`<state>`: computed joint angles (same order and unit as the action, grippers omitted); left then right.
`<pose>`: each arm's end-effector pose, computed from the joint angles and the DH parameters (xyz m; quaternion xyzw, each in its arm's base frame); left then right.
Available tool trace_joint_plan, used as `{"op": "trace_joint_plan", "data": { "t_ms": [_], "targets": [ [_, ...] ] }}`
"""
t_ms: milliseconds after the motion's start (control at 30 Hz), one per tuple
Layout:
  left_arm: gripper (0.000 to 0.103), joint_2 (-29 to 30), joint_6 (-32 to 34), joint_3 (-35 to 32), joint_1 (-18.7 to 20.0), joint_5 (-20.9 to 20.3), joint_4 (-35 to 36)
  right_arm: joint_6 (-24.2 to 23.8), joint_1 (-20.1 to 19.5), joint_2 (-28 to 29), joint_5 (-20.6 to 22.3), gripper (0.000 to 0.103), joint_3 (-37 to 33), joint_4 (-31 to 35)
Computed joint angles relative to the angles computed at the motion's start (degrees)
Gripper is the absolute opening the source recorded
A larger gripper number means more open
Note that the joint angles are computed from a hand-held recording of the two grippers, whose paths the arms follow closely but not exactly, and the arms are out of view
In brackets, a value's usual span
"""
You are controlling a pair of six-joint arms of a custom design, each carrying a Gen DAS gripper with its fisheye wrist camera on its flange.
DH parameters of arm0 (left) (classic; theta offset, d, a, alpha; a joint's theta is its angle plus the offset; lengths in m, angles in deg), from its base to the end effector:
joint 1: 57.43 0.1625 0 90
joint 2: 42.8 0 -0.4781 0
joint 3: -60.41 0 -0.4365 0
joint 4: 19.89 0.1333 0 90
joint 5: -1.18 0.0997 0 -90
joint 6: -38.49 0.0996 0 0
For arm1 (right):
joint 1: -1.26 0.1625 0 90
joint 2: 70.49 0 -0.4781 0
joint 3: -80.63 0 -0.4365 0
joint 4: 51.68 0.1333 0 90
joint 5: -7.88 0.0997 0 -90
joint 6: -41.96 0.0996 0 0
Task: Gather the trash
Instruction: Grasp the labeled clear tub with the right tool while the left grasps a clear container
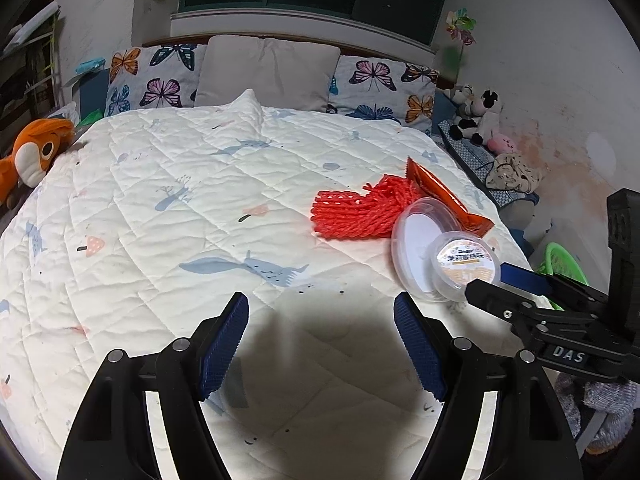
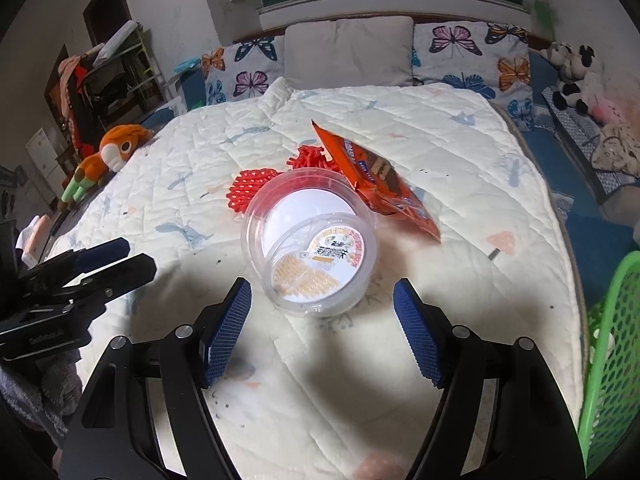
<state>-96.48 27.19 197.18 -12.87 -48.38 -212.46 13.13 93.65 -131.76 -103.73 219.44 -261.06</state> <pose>-0.1853 -0.4602 0.0762 0.2156 0.9013 -0.3015 0.2243 0.1157 -0.4556 0.1530 0.1824 -0.9017 0.3014 0.2507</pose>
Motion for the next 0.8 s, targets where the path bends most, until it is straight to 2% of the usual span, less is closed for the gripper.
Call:
{"op": "trace_joint_plan", "data": {
  "t_ms": [400,467,500,800],
  "targets": [
    [0.072,0.37,1.48,-1.68,1.48,-0.70,0.14,-2.76,0.96,4.36,-4.24,0.073,-3.49,-0.04],
    [0.072,0.54,1.74,-2.02,1.59,-0.97,0.03,-3.61,1.09,5.08,-5.19,0.069,-3.78,-1.11],
    [0.072,0.65,1.90,-2.23,1.68,-1.16,-0.08,-3.77,1.03,5.16,-5.22,0.066,-3.82,-1.12],
    [0.071,2.08,3.65,-4.02,2.02,-3.77,-0.79,-3.18,-0.11,3.09,-2.96,0.066,-2.24,-1.32]
  ]
}}
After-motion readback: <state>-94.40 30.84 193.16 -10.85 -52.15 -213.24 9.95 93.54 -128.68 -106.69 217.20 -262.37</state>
